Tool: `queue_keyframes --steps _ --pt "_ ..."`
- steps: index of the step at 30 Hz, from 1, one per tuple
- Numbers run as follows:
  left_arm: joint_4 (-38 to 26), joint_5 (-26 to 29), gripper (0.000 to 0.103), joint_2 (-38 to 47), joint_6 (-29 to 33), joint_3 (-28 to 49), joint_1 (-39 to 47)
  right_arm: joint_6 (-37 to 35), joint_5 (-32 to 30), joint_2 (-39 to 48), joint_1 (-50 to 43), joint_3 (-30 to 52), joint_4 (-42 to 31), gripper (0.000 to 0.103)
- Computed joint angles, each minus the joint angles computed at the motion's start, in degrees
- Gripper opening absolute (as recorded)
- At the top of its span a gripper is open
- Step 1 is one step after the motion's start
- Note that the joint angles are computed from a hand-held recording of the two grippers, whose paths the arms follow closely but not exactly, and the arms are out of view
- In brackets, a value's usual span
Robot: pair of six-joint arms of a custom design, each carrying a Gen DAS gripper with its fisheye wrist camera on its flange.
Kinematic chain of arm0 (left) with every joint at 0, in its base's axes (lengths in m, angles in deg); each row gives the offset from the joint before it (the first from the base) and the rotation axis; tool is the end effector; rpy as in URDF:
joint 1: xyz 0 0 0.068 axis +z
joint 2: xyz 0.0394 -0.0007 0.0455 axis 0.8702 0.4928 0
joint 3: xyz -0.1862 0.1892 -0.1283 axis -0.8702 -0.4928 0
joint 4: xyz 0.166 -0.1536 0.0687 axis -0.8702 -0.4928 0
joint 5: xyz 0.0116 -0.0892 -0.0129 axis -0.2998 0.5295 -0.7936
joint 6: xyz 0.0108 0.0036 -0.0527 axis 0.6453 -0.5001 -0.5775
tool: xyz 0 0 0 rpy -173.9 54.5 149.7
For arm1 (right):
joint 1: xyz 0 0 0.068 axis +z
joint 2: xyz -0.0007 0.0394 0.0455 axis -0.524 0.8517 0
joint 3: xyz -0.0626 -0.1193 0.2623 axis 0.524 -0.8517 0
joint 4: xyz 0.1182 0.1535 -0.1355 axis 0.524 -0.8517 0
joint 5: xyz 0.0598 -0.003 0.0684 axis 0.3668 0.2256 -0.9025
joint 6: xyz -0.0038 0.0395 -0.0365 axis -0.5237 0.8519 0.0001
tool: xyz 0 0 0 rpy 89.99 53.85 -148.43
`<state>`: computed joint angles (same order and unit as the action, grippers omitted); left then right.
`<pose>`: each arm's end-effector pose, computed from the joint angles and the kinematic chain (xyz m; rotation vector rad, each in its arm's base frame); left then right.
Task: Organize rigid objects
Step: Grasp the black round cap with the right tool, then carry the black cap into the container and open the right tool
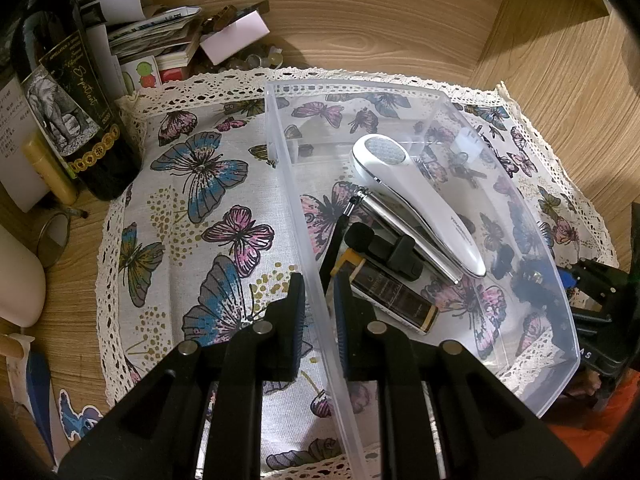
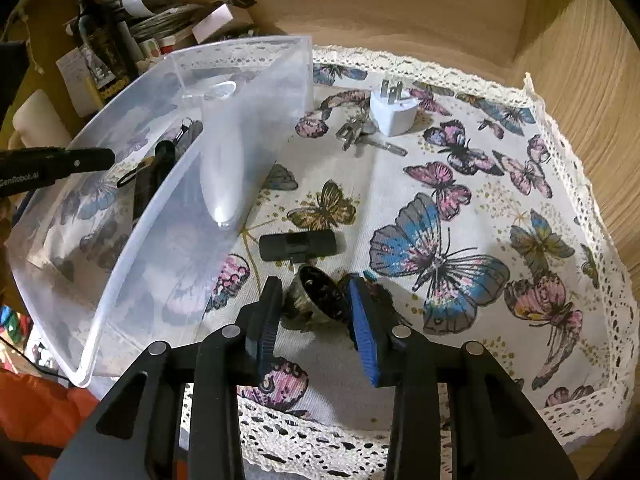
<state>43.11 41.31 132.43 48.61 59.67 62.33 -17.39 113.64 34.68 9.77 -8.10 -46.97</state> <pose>0.2696 -0.0052 0.1055 0.7588 2.5177 -0.3630 0.1305 0.0959 0.0766 0.1856 2.5340 0.0044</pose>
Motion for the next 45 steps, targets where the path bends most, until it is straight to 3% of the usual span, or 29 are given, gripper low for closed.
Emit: queue_keyframes --steps 12,22,35,45 --pt "-0.2 0.4 0.014 -0.1 0.2 0.0 0.5 -3.6 5.8 -13.4 -1.6 3.9 -13.7 0.031" --pt "-0.3 0.5 0.014 0.0 0.4 0.0 0.6 -12.0 7.7 -18.1 -3.6 8.2 -14.7 0.031" --pt "-0.3 0.5 0.014 -0.1 0.3 0.0 0.6 -21.1 1.9 -10.6 -5.4 14.9 -8.1 0.031" --pt "-0.2 0.5 0.014 -0.1 0.2 0.0 0.5 -24.6 -4.1 -2.3 -7.0 21.9 -9.2 0.031"
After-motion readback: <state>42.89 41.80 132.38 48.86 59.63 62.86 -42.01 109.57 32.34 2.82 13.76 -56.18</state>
